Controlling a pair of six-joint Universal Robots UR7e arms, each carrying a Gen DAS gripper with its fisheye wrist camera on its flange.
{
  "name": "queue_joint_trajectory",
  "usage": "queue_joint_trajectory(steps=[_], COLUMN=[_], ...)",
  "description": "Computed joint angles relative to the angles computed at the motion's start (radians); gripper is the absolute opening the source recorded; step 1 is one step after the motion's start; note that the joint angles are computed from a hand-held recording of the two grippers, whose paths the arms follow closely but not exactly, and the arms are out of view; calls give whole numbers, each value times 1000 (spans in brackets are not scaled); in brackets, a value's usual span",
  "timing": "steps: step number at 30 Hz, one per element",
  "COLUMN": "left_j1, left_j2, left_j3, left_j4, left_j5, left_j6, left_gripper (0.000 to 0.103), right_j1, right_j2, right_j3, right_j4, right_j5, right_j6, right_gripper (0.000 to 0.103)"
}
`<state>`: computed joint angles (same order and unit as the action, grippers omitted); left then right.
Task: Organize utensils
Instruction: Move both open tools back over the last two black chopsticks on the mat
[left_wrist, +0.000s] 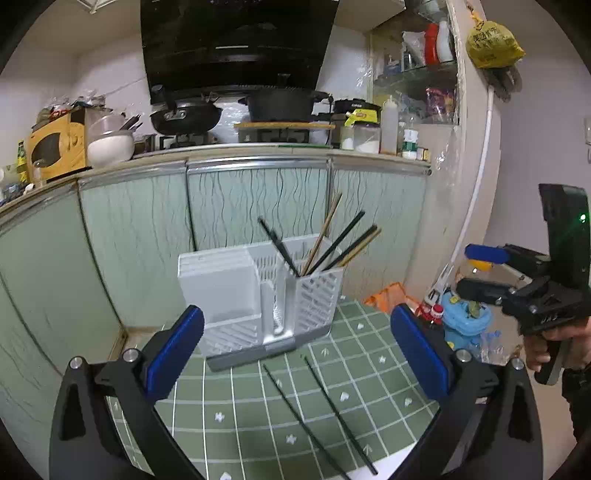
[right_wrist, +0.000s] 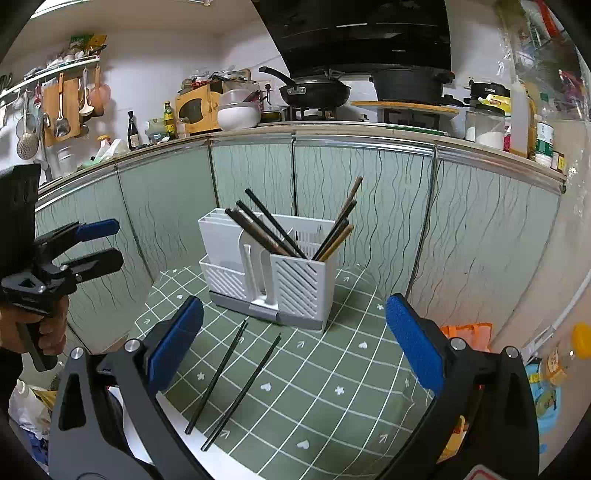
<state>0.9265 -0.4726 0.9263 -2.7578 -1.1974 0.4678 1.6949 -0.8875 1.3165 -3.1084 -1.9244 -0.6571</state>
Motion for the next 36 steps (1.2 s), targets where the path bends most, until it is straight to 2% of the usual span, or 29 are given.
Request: queue_joint_trajectory(steps=[12,18,31,36], left_j1=[30,41,55,63], left_j2=[-50,-60,-46,-39], left_j3=[176,246,353,382], left_j4=[-67,-129,-306,-333], left_j5=[53,72,181,202], left_j6=[-49,-57,-39,-37], left_gripper=[99,99,99,99], right_j1=[-26,-41,-75,-77], right_j2=[-11,6,59,90], right_j3=[143,174,214,228], right_j4=[-122,-165,-255,-290], right_j5=[-13,-22,-52,-69], right_j6=[1,3,5,-10], right_gripper=[94,94,94,94])
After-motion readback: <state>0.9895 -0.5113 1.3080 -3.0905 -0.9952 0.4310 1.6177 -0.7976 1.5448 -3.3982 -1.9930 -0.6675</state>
